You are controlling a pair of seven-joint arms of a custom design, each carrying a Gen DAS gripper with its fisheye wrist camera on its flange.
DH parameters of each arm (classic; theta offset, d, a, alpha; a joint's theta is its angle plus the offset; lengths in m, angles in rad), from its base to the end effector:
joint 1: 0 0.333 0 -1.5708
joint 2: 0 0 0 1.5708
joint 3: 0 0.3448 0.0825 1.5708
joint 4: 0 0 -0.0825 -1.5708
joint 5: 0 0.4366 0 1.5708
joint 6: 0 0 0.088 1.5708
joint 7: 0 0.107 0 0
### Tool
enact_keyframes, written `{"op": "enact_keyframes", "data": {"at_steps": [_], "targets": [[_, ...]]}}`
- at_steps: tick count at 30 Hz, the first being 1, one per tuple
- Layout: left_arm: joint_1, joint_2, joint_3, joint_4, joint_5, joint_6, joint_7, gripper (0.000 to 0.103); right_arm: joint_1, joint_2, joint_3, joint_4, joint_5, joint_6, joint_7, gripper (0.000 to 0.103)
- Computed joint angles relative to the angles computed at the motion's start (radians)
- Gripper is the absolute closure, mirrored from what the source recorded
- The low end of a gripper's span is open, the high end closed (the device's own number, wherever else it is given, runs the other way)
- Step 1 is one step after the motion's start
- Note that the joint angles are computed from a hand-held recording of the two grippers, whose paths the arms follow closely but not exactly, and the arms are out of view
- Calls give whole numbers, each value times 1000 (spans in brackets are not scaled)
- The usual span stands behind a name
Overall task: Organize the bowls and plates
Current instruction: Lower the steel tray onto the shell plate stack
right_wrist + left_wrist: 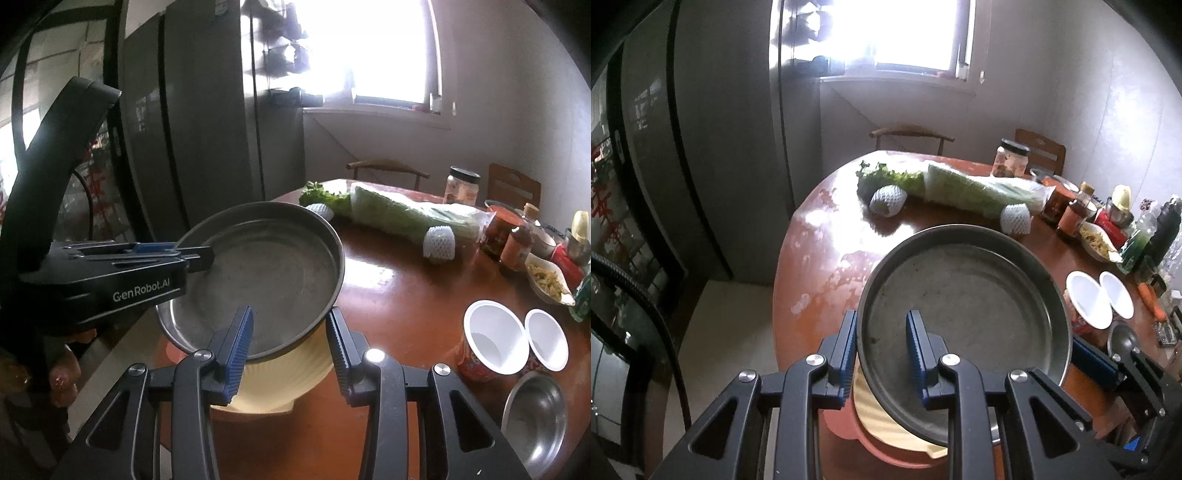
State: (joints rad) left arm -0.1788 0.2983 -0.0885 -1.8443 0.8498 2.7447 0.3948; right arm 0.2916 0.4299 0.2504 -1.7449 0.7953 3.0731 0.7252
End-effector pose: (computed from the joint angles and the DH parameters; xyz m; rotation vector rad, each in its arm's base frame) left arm 0.6858 -0.2135 0.4233 -1.9541 1.5557 -0.6934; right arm 0.6828 0.3144 0.4168 -1.9477 1.0982 -0.4440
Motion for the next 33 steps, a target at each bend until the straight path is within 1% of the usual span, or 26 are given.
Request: {"op": "enact_keyframes", "data": {"at_steps": [2, 9, 14, 19, 23, 27, 33], "targets": [[3, 10, -2, 0, -11, 1, 4, 76, 19, 7, -24, 4, -21, -16, 23, 61], [9, 50, -7, 3, -58, -1, 34, 76, 54, 39, -70, 21, -89, -46, 90, 61], [7, 67, -3, 3, -79, 7, 46, 76, 55, 59, -79, 32, -121, -64, 119, 61], [0, 69, 6, -10, -73, 8, 32, 76, 59, 75, -86, 41, -149, -76, 140, 61], [-10, 77, 14, -6, -54, -6, 16, 76, 61, 84, -86, 46, -166, -83, 146, 61], [-4, 85, 11, -4, -60, -4, 18, 76, 81, 99, -109, 60, -200, -90, 169, 61], [-8, 86, 15, -8, -52, -1, 7, 76, 88, 114, -119, 74, -230, -90, 189, 61]]}}
